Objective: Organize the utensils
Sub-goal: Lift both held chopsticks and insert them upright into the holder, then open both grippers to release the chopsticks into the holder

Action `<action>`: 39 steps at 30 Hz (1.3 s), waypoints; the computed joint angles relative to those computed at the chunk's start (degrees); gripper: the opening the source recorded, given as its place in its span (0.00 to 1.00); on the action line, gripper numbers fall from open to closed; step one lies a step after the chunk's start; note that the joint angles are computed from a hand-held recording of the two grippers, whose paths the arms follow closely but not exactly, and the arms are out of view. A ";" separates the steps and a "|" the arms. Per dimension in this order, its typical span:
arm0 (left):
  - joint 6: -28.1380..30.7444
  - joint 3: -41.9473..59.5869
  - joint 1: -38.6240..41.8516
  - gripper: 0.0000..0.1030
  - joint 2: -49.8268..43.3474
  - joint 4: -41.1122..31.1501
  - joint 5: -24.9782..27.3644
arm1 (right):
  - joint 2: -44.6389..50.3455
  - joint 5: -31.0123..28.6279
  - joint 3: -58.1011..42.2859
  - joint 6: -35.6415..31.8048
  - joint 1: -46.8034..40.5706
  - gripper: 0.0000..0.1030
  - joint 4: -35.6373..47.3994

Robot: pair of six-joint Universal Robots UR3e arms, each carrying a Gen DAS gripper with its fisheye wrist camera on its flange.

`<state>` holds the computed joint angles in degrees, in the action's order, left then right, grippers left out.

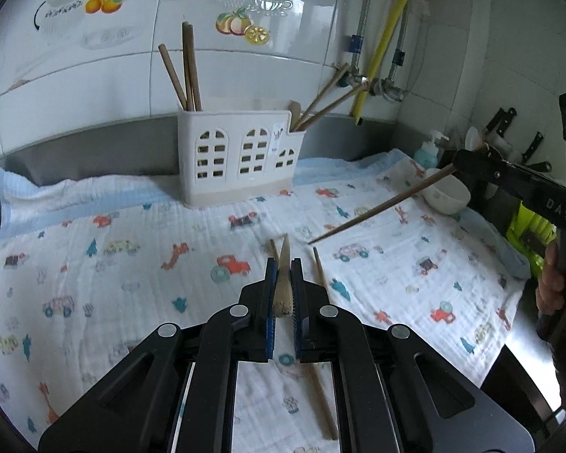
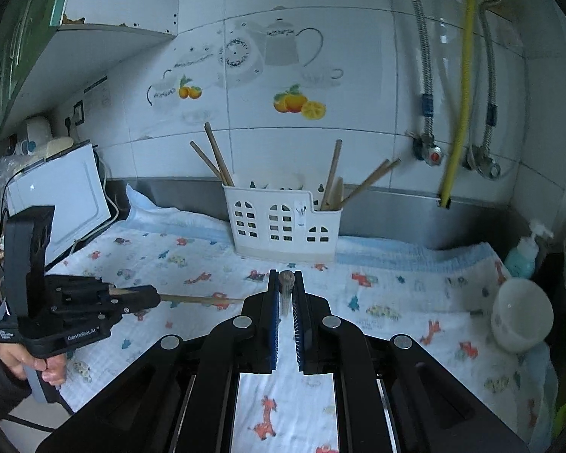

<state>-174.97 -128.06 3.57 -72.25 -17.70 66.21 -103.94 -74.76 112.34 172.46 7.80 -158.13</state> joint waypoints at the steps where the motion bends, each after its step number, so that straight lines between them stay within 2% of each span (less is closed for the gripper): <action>1: -0.06 0.60 0.26 0.05 -0.25 -0.28 -0.32 | 0.74 0.44 -1.36 -0.25 -0.25 0.06 0.73; 5: 0.65 5.89 1.11 0.05 -1.76 -3.00 -1.50 | 3.95 1.09 -7.88 -1.04 -0.68 0.06 2.75; 9: 2.17 13.48 -0.29 0.05 -5.42 -5.60 0.53 | 7.80 2.70 -16.56 -1.05 -1.96 0.06 4.66; 12: 2.22 18.34 0.49 0.05 -7.88 -7.94 -0.80 | 11.75 3.54 -24.58 -0.78 -2.44 0.06 6.75; 22: 1.63 36.80 -1.31 0.05 -16.39 -10.80 1.67 | 24.97 2.57 -46.81 -0.34 -1.32 0.06 12.25; 25: 1.75 43.74 -2.41 0.05 -19.11 -11.25 3.83 | 28.23 1.46 -50.87 -0.26 -0.63 0.06 12.41; 30: 0.54 53.50 -2.28 0.05 -23.17 -12.57 4.52 | 31.98 1.10 -55.31 0.11 -0.54 0.06 12.71; 39: 0.24 63.33 -2.59 0.05 -30.40 -15.20 8.25 | 35.51 0.51 -59.69 0.72 -0.98 0.06 11.01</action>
